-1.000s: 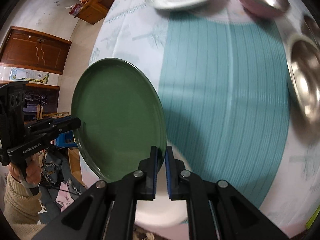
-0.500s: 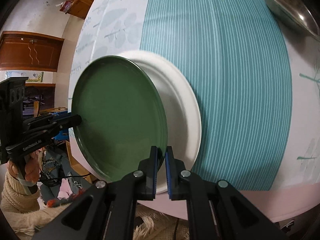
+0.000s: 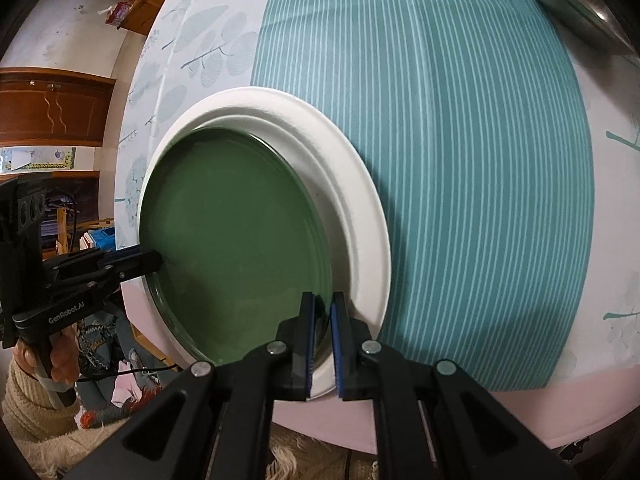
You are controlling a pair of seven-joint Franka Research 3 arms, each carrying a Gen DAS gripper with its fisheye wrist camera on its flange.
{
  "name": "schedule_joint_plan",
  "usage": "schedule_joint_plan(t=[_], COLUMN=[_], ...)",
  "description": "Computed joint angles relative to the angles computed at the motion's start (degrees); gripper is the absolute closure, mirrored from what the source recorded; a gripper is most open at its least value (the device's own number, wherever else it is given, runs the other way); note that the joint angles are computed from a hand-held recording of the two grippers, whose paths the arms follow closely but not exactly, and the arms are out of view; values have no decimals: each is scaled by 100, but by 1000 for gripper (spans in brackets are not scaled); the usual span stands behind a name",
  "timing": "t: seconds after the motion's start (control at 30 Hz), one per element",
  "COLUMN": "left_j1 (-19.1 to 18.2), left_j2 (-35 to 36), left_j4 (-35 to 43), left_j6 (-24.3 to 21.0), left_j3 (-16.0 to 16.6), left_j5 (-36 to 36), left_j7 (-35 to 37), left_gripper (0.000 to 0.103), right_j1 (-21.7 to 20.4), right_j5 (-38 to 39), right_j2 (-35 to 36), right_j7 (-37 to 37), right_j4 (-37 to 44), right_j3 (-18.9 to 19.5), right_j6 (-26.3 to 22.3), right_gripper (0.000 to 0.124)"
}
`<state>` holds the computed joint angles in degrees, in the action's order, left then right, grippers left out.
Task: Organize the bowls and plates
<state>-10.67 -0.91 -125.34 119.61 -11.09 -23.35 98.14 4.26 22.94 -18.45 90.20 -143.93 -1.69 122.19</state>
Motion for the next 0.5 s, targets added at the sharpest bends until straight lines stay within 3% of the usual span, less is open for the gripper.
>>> schedule_joint_plan(t=[0.5], left_j1=[115], left_j2=[150], left_j4=[88], left_j6=[-77], left_j3=[13], left_j5=[-203], left_j7=[47], left_gripper=[89], right_j1=[-71], right_j5=[169], right_j2=[-54], right_j7=[12], right_j4=[-68], right_j3=[-84], right_j6=[-55], right_gripper=[113])
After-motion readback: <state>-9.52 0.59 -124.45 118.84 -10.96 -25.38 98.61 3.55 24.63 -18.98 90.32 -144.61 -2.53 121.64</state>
